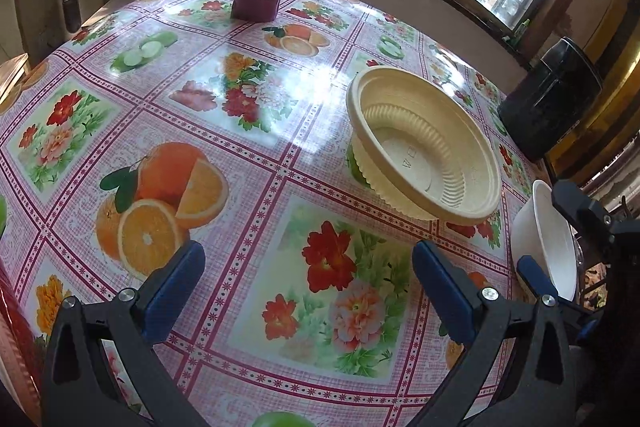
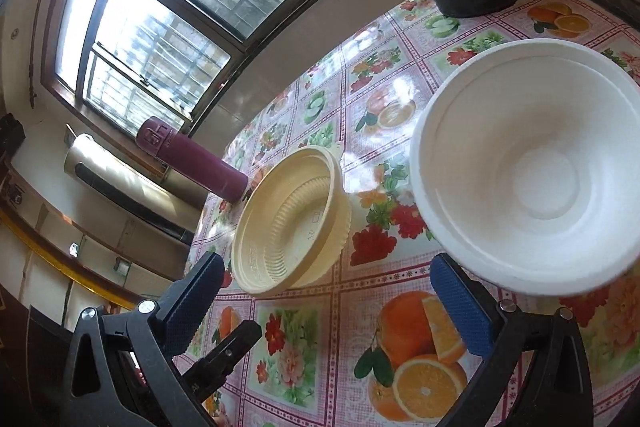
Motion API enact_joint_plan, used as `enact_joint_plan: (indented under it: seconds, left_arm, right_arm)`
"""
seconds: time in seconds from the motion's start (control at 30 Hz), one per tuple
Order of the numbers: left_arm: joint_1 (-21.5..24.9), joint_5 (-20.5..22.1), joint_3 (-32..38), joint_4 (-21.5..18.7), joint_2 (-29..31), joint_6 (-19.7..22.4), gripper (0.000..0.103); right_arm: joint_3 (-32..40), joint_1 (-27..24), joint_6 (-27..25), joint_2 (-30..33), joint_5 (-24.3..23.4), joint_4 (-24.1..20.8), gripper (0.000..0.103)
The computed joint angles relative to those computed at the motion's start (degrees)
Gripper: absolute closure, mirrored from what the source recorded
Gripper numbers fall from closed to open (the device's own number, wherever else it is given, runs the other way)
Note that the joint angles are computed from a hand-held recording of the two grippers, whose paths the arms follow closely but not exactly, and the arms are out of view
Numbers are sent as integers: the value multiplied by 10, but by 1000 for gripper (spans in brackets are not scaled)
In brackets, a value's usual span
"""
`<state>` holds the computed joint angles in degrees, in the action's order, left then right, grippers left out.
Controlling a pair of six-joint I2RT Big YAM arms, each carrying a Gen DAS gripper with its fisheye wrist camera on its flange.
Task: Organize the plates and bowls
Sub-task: 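Grasp the beige ribbed bowl rim with the right tool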
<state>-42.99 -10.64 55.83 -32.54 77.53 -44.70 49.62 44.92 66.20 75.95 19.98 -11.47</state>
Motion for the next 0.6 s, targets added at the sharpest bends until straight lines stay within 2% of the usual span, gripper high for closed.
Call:
enact_joint_plan:
  seconds: [0.2, 0.23, 0.3, 0.37, 0.47, 0.53, 0.6]
  left_arm:
    - [11, 20, -7, 8, -10, -16, 0]
    - [12, 22, -7, 9, -10, -17, 0]
    - [14, 25, -9, 11, -12, -18, 0]
    - [15, 28, -9, 13, -12, -19, 0]
    - [14, 29, -11, 15, -13, -17, 0]
    - [14, 29, -10, 14, -13, -15, 0]
    - [14, 29, -10, 14, -13, -15, 0]
  right_arm:
    - [88, -9, -8, 77, 30, -71, 0]
    - [101, -10, -14, 88, 32, -84, 3]
    - [129, -11, -12, 111, 46, -127, 19]
    - [144, -15, -9, 127, 44, -151, 52]
    - [144, -18, 5, 136, 27, -161, 76]
    - [128, -16, 19, 127, 30, -145, 87]
    - [108, -13, 28, 111, 37, -133, 88]
